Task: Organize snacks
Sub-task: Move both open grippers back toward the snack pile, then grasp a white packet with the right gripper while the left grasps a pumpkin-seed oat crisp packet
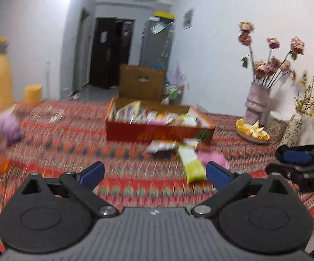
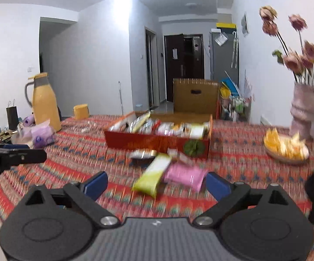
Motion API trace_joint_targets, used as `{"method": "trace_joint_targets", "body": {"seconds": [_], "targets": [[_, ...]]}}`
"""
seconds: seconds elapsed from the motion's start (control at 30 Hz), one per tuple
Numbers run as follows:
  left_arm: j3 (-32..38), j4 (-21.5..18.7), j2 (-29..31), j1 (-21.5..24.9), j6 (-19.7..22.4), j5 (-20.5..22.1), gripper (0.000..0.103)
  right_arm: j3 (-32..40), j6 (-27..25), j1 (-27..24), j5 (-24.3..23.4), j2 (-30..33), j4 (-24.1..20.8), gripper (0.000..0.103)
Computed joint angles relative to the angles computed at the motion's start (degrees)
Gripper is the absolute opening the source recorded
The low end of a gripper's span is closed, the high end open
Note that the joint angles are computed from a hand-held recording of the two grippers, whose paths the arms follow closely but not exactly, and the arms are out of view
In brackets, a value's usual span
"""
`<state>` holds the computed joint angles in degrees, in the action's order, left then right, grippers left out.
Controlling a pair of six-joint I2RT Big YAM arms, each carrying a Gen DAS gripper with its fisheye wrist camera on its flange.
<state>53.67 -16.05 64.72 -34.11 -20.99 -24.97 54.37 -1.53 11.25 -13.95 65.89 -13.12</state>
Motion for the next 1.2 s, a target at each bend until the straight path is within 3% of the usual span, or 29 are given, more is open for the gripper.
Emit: {"method": "trace_joint_targets", "body": {"seconds": [0.23,0.4,0.63,0.97,1.2], "targets": [[-6.0,-6.99,-3.3,-4.8,-6.63,-5.97,0.102,-10.1,0.59,1.22,1.47,-6.42,-0.15,0.097],[-7.28,-8.48,-3.91,-5.49,-9.78,-5.78,0.102,-12.91,1.31,2.21,2.0,-7.33,-2.37,0.097],[-6.07,-7.22,-2.56,-3.84,-6.78,-5.2,0.102,-11.88,2.31,1.84,1.97,-5.88,-1.67,0.097],[0.63,-3.69,5.77,3.7,-1.32,2.69,0.102,-2.5,4.1,0.48,0.12,5.07,-1.91,0.097],[11.53,-1.29,17.23,9.44,8.64,9.71,0.102,10.99,1.72,-0.36,-2.61,16.72,-4.02,0.097]]}}
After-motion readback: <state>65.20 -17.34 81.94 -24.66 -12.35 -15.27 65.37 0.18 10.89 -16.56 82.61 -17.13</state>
